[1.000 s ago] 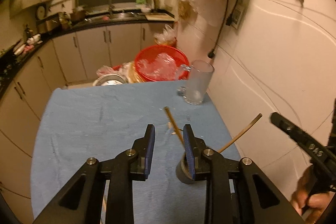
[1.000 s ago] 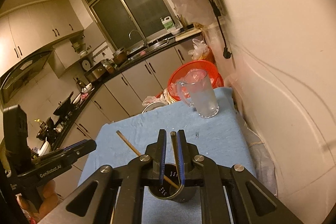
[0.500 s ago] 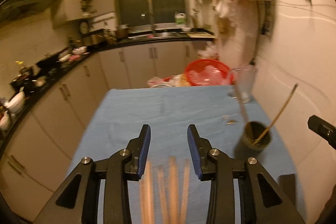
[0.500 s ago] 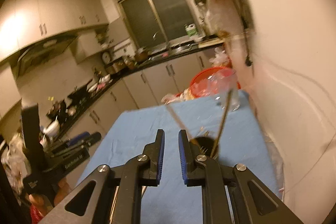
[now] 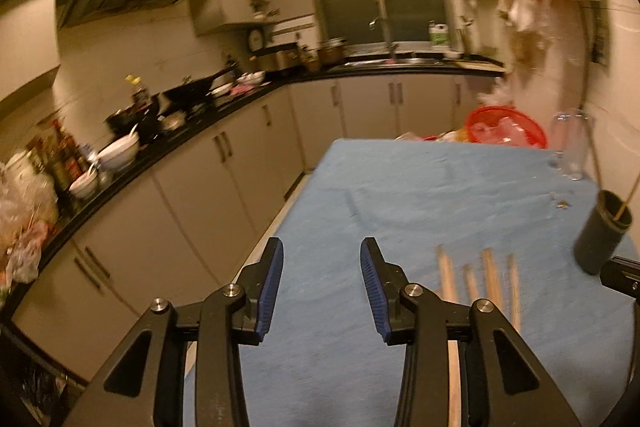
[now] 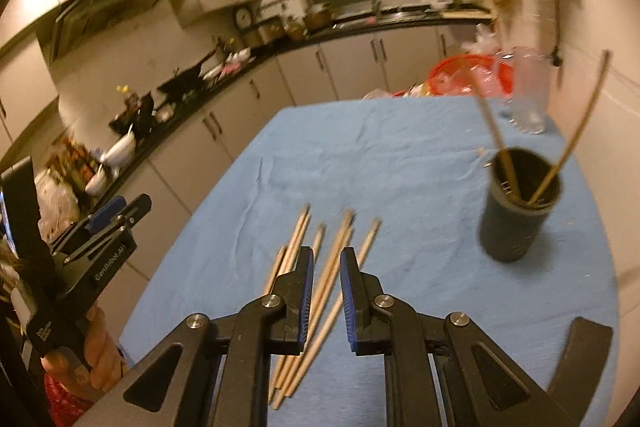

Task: Organize utensils
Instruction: 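Move both open tools back over the remaining chopsticks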

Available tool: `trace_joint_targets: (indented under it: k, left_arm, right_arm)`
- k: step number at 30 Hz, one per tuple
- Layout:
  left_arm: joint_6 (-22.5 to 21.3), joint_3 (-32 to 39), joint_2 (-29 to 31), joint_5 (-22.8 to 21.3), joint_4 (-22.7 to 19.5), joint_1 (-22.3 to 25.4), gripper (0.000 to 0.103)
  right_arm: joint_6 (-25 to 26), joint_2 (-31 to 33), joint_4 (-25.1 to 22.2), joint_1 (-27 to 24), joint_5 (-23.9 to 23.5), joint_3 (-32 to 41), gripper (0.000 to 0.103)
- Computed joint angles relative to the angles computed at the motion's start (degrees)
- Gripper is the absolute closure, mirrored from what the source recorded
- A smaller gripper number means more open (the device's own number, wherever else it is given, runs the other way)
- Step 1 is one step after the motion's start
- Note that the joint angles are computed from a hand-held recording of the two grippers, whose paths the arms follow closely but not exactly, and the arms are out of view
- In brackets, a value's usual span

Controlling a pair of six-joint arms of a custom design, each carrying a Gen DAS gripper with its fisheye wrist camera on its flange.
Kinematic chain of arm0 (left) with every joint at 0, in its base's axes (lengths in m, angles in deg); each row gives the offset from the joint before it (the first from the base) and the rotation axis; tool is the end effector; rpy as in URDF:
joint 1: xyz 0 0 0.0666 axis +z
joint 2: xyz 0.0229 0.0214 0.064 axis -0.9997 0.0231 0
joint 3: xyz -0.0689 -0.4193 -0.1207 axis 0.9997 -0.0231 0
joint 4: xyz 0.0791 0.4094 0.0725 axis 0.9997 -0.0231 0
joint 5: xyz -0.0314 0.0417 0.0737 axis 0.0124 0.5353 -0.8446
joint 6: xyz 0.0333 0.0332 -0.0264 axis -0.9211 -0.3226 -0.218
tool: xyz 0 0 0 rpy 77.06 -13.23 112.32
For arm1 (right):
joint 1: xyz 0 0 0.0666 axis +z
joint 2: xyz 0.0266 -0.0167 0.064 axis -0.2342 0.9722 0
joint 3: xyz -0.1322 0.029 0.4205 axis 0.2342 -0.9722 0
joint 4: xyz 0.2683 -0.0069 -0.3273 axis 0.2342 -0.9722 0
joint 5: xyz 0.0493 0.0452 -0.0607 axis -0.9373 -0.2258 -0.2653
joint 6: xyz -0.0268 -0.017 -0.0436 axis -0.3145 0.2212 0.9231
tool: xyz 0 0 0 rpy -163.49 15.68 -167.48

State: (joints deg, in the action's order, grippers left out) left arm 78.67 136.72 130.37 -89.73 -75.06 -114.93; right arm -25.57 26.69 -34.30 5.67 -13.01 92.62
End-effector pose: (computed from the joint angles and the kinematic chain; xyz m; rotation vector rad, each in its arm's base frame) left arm 0.6240 -0.2922 0.5836 0.1672 2.1409 0.1396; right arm 0.5549 0.1904 0.5893 0.1843 2.3345 0.3253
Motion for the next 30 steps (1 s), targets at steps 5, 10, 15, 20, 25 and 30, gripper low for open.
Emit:
trace_joint_targets:
  k: [5, 10, 15, 20, 25, 30]
  left_arm:
    - [1.5, -3.7, -1.4, -1.1, 1.6, 2.2, 0.062]
    - [3.0, -6.1, -2.1, -1.6, 2.5, 4.0, 0.062]
    - [4.7, -8.0, -2.5, -2.4, 2.7, 5.8, 0.062]
    - [5.5, -9.3, -3.1, -3.4, 3.2, 6.9, 0.062]
    - [6.1, -10.2, -3.4, -3.9, 3.5, 7.7, 0.062]
    - [6.5, -10.8, -3.6, -3.8, 3.4, 8.3, 0.062]
  right_arm:
    - [-0.1, 3.9, -2.9, 0.9, -0.6, 3.2, 0.087]
    - [-1.2, 7.4, -6.1, 0.9, -1.3, 6.0, 0.087]
    - [-1.9, 10.8, -10.0, -0.1, -1.2, 9.0, 0.087]
    - [-2.9, 13.2, -12.4, -1.3, -0.9, 10.7, 0.087]
    - [-3.7, 15.3, -14.4, -2.2, -0.6, 12.6, 0.087]
    - [-4.8, 17.3, -16.4, -3.1, -0.3, 14.5, 0.087]
